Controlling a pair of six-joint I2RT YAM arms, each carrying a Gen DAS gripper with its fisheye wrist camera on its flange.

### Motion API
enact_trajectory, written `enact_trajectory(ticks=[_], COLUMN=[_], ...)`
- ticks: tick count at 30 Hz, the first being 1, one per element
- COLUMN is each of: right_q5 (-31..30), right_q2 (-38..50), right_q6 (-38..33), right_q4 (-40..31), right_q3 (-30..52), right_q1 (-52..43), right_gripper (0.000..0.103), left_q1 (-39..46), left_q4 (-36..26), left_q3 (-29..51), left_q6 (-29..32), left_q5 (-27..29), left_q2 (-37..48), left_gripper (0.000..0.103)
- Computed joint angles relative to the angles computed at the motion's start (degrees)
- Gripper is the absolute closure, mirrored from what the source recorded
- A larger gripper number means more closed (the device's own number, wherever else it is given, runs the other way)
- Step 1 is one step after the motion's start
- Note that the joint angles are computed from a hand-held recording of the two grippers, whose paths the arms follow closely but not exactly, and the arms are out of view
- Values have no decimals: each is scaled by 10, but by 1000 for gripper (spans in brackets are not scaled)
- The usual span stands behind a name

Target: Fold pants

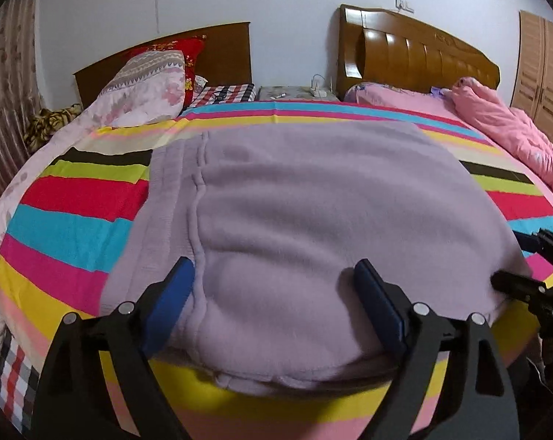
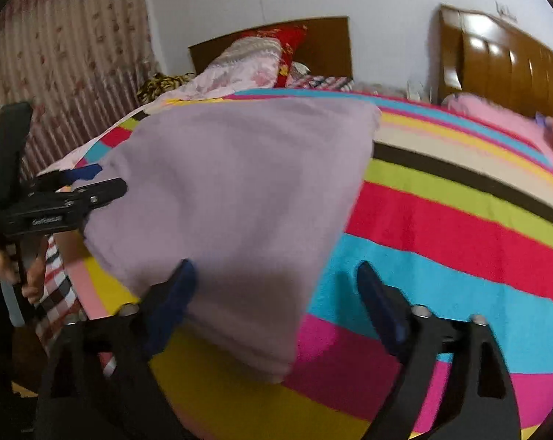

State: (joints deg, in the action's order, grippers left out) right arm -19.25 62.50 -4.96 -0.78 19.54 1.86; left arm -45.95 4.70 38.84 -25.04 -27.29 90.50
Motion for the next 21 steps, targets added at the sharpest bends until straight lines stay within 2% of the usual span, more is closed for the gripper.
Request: enact_trajectory(ticks=[4,6,8,12,14,17,20,21], right_q5=[32,41,34,27,19,-56,-233,-269], right_q2=[-25,-53,-95,-122,-81,69,259,320], right_q6=[9,9,-14,-52,-50,-21,-13,-18], right_q4=[-4,-40,-90,-110,-97,-81,-150,-177], right_q3=[-11,-7,5,37,77,189,344,399], right_q1=[22,27,26,10,-7,-46,-73,-67], right_gripper=[15,15,15,15,15,15,15,15], left_q1=[-14,-15,-25,-36,-41,-43,-46,-46], left_q4=[26,44,49,72,76,85,101,106], left_q3=[-9,-14,-17,-22,-21,-26,-34,-37], left_q6=[3,12,11,15,15,20,25,27], left_q5=[-32,-33,-40,-65,-74,-75,-80,-81], left_q2=[13,16,13,23,27,26,27,27], left_gripper=[11,11,11,11,11,11,11,11])
